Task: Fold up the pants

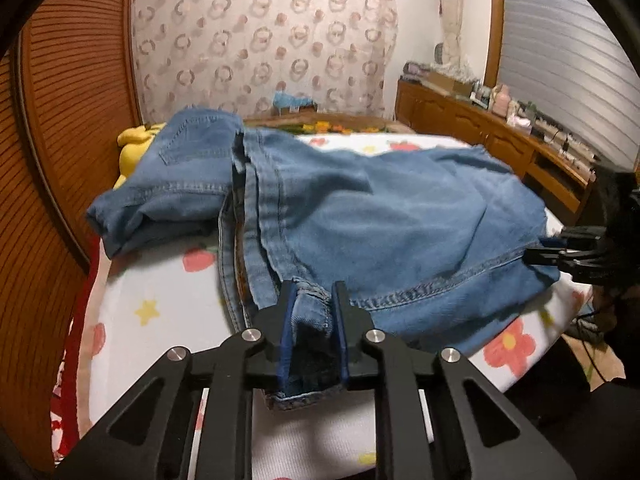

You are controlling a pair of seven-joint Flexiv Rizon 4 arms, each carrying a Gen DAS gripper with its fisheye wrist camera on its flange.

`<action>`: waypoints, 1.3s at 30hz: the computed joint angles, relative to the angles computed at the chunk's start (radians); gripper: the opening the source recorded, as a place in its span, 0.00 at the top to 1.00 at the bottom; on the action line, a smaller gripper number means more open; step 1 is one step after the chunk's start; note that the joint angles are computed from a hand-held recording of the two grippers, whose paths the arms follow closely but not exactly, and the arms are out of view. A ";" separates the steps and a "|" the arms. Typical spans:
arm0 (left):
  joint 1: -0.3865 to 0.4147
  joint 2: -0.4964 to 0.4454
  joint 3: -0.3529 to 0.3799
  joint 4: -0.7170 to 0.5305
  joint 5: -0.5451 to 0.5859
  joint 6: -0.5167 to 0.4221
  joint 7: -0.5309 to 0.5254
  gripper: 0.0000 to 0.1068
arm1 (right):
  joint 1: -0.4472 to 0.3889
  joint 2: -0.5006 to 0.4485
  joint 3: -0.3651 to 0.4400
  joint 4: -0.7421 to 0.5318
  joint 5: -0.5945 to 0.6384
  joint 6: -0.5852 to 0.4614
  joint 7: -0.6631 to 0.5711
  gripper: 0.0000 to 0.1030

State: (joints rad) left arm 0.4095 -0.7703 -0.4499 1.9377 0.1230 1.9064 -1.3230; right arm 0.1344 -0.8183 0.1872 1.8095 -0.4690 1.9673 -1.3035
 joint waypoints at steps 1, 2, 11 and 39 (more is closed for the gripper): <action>0.015 0.000 -0.014 0.005 0.008 0.011 -0.002 0.83 | -0.010 -0.001 0.008 0.004 -0.005 0.013 -0.003 0.81; 0.021 0.004 -0.019 0.009 0.011 0.016 -0.007 0.83 | -0.021 -0.001 0.017 0.006 -0.013 0.018 -0.001 0.84; 0.073 0.053 -0.053 0.077 0.073 0.033 -0.059 0.83 | -0.078 0.021 0.041 0.075 -0.073 0.089 0.028 0.88; -0.073 0.064 0.073 0.015 -0.035 -0.004 -0.060 0.27 | 0.158 0.080 -0.181 0.133 0.291 0.131 -0.038 0.72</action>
State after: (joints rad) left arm 0.3362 -0.7062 -0.3767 1.9530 0.0884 1.9020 -1.3832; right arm 0.2928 -0.7380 0.0066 1.9429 -0.1778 2.0980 -1.3414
